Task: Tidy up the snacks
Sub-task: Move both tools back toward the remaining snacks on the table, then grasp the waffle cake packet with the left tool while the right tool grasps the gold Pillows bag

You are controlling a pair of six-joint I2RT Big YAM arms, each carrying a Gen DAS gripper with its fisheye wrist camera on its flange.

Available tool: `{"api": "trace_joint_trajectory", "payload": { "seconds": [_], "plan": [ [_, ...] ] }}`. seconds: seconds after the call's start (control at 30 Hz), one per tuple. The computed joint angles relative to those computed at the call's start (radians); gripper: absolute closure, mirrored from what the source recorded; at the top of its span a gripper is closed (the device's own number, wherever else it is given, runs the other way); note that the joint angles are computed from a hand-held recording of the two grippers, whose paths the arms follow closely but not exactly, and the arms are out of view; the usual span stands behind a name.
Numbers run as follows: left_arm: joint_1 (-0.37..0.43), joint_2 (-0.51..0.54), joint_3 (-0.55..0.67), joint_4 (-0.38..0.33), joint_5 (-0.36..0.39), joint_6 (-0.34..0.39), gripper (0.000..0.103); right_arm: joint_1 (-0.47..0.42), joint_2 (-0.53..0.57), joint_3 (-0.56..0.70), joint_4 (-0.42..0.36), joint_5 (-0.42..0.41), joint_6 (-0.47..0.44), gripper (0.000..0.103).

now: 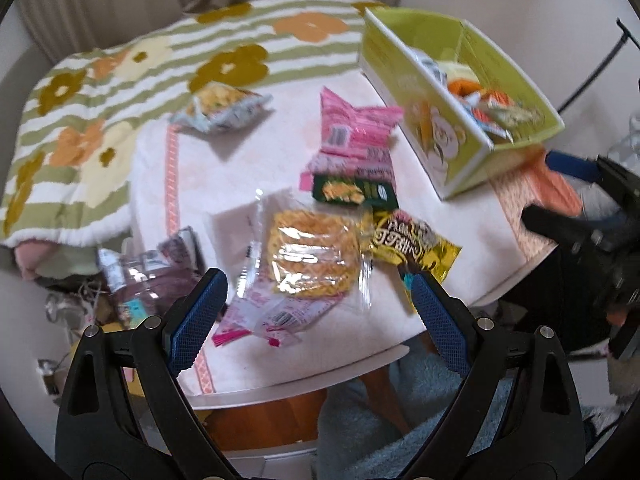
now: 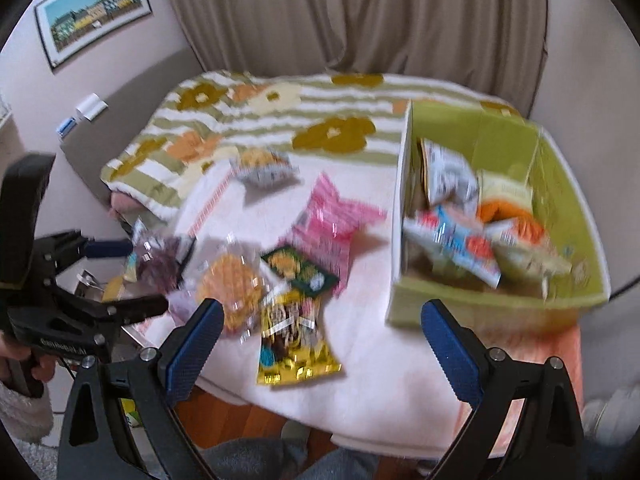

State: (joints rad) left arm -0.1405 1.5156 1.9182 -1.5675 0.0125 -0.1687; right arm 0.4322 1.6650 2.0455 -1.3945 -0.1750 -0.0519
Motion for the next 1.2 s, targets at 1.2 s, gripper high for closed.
{"api": "trace_joint_trajectory", "payload": {
  "seconds": [1.2],
  "plan": [
    [-0.056,0.206,-0.038,0.030,-0.178,0.076,0.005,0.039,0.073,-0.235,0.141,-0.079,-0.175,0.005]
  ]
}}
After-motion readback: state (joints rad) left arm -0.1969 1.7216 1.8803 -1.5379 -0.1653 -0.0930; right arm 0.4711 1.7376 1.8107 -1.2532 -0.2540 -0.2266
